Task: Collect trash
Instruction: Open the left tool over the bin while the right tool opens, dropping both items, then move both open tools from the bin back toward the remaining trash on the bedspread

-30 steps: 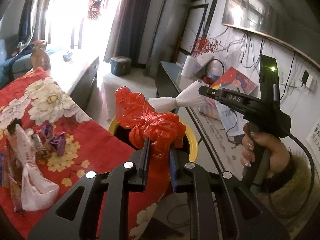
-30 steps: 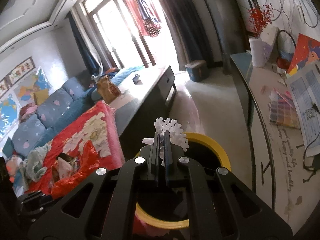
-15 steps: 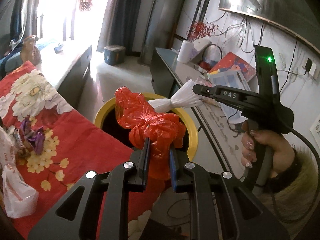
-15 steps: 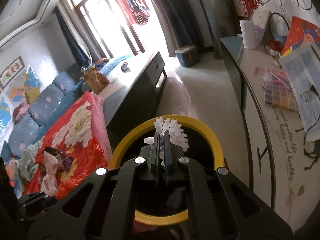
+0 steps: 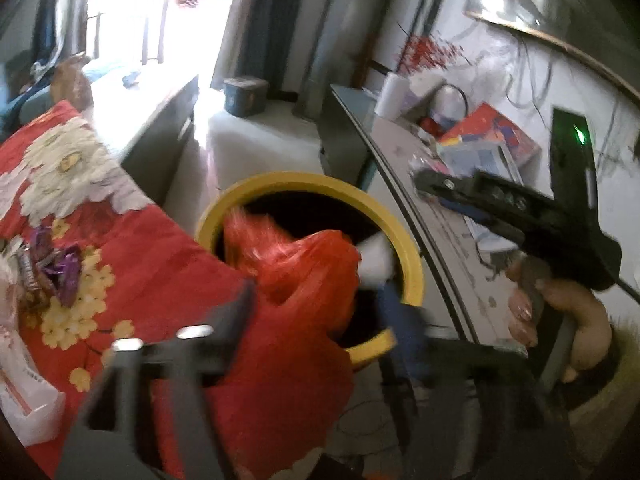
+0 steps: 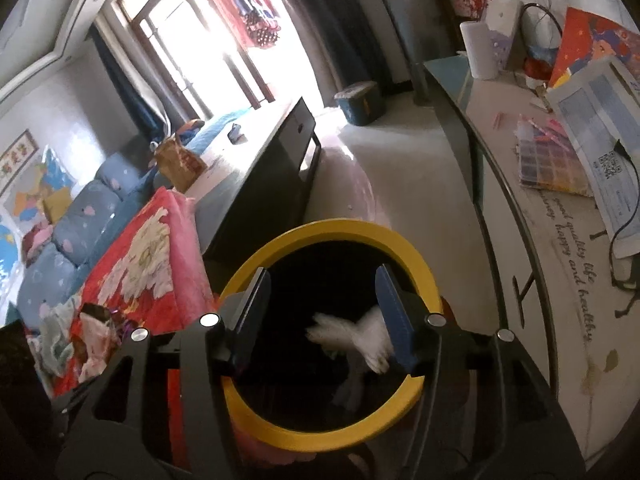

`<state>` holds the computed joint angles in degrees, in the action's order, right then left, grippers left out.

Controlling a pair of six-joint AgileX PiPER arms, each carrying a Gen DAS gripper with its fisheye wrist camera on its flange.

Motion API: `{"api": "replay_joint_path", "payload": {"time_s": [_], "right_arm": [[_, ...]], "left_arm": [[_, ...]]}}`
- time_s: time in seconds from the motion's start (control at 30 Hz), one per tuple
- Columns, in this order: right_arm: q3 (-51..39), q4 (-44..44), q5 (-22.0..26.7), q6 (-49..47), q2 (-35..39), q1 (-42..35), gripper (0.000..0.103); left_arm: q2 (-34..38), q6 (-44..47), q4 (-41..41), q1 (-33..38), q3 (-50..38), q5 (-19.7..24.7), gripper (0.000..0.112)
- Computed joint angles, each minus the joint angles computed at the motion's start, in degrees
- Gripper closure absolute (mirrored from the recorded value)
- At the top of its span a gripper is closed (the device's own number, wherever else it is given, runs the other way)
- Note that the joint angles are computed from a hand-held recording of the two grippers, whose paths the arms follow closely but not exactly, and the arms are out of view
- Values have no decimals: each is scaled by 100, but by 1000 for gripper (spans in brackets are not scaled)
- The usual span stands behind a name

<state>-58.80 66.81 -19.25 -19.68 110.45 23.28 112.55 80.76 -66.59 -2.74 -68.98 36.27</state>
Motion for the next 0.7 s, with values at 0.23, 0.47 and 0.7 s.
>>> {"api": "replay_joint_path", "payload": {"time_s": [0.23,0.47,0.7], "right_arm": [[-110,569,-258,-614,21,198,39],[-279,939,-388,-1195,-2,432,38],[-472,1303,-584,-1785,-19,712,31]], "left_arm": [[-234,56,-383,401,149,-64,17],[-559,297,-684,663,371,-116,16],[-800,583,-972,887,562,-71,16]]}}
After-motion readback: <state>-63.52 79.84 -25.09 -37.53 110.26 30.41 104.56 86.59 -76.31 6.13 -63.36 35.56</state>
